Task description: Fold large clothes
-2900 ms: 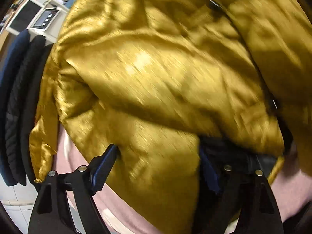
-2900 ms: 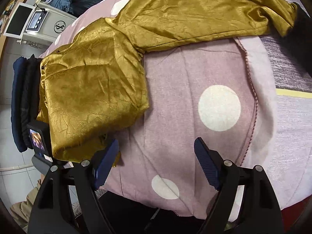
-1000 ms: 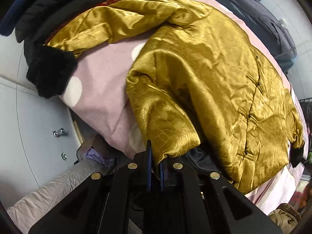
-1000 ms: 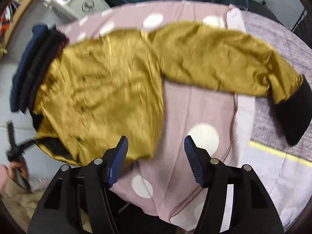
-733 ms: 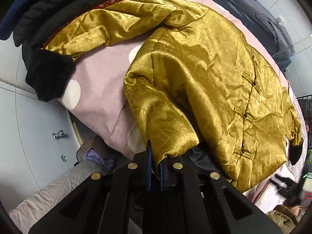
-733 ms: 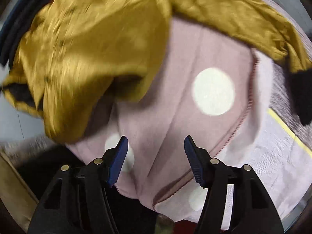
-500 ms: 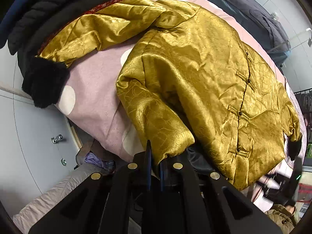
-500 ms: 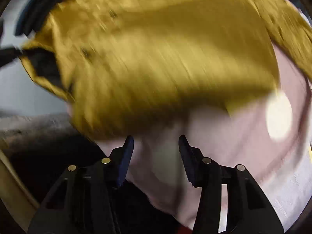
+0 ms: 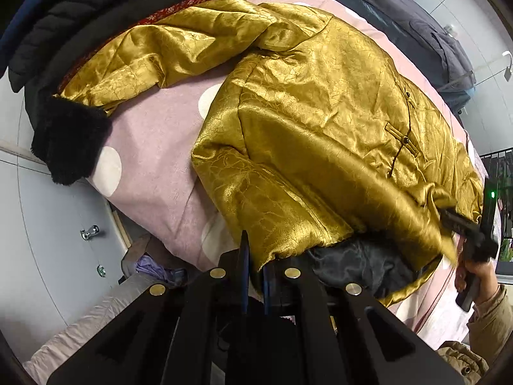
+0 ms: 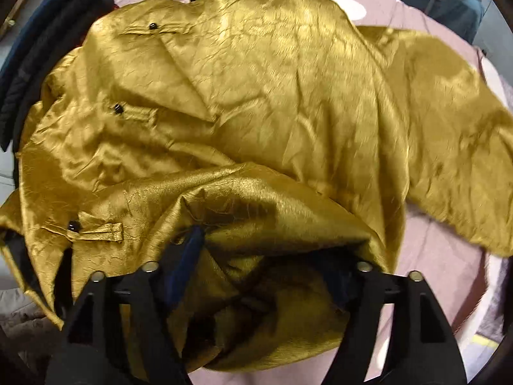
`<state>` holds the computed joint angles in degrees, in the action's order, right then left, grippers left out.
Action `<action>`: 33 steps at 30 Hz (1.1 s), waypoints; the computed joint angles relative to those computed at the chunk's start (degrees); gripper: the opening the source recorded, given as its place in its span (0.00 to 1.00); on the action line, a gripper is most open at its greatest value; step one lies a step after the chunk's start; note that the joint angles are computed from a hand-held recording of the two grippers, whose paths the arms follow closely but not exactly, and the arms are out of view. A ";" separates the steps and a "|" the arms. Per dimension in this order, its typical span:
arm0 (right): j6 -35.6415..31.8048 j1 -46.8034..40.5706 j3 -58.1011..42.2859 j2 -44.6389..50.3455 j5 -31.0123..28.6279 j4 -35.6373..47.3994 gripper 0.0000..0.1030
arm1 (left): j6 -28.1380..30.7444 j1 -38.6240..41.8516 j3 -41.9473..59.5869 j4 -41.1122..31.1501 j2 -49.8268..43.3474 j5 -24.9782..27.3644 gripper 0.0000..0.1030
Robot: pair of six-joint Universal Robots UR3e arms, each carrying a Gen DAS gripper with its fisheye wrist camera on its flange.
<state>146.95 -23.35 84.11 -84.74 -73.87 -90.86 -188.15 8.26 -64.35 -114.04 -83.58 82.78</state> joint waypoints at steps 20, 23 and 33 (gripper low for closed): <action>-38.92 -38.92 -6.88 -28.77 -4.08 46.82 0.08 | 13.93 1.88 4.80 -13.08 0.42 -0.54 0.07; -43.86 -43.98 -19.37 -19.54 -7.82 60.49 0.08 | 15.57 4.78 -2.23 -16.60 5.92 1.52 0.07; -29.98 -45.62 -5.88 -18.35 -13.23 44.68 0.18 | 19.31 32.01 -36.58 -11.34 28.82 9.60 0.10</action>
